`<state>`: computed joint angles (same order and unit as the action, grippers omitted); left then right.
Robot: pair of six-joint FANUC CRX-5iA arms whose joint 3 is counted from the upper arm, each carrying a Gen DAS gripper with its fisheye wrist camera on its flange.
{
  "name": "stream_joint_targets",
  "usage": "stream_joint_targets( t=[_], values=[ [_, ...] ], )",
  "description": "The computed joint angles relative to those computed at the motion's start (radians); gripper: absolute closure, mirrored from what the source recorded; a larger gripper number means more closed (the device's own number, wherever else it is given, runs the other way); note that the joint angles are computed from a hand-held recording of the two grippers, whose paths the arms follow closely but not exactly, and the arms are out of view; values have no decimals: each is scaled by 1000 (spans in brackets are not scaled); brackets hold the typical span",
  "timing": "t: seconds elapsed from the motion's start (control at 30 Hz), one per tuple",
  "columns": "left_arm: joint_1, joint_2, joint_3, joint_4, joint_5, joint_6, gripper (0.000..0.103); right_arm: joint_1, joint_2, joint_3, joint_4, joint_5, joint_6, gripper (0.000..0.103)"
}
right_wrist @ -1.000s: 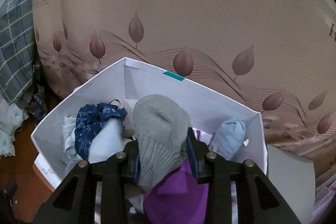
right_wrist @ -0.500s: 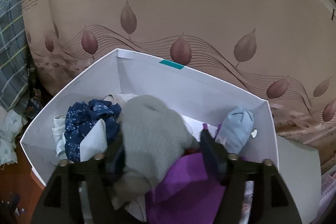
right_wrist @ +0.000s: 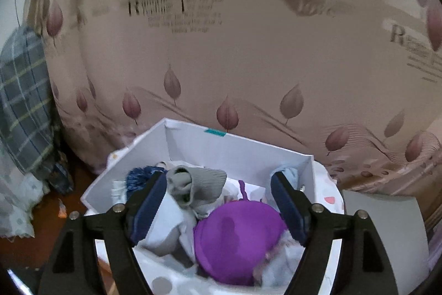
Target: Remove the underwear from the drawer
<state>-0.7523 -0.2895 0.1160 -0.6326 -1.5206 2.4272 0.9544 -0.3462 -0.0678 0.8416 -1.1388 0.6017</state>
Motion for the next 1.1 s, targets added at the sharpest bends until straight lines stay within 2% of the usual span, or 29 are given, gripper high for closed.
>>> stream_joint_targets(
  t=[0.1, 0.2, 0.27, 0.4, 0.47, 0.53, 0.63, 0.8, 0.9, 0.97, 1.1],
  values=[
    [-5, 3, -2, 5, 6, -9, 6, 89, -90, -73, 89, -47, -90, 22],
    [4, -2, -13, 34, 28, -22, 6, 215, -173, -155, 202, -145, -178, 20],
    [-4, 1, -13, 43, 28, -35, 6, 314, -211, -198, 266, -238, -219, 20],
    [-28, 1, -13, 60, 49, -34, 6, 592, -297, -323, 394, -513, -368, 19],
    [-47, -2, -18, 68, 69, -33, 6, 720, -314, -374, 410, -667, -445, 19],
    [-98, 16, 1, 30, 38, -24, 6, 829, -332, -421, 391, -797, -501, 19],
    [-169, 34, 19, -19, -8, -15, 6, 957, -355, -469, 308, -931, -608, 19],
    [-261, 38, 25, -78, -66, 30, 6, 1030, -365, -522, 175, -990, -719, 19],
    [-269, 35, 19, -65, -76, 49, 6, 1082, -380, -554, 126, -1006, -782, 19],
    [-272, 26, 8, -46, -70, 61, 6, 1097, -389, -563, 86, -999, -813, 19],
    [-309, 43, 23, -78, -112, 71, 6, 1118, -404, -575, -4, -975, -880, 19]
  ],
)
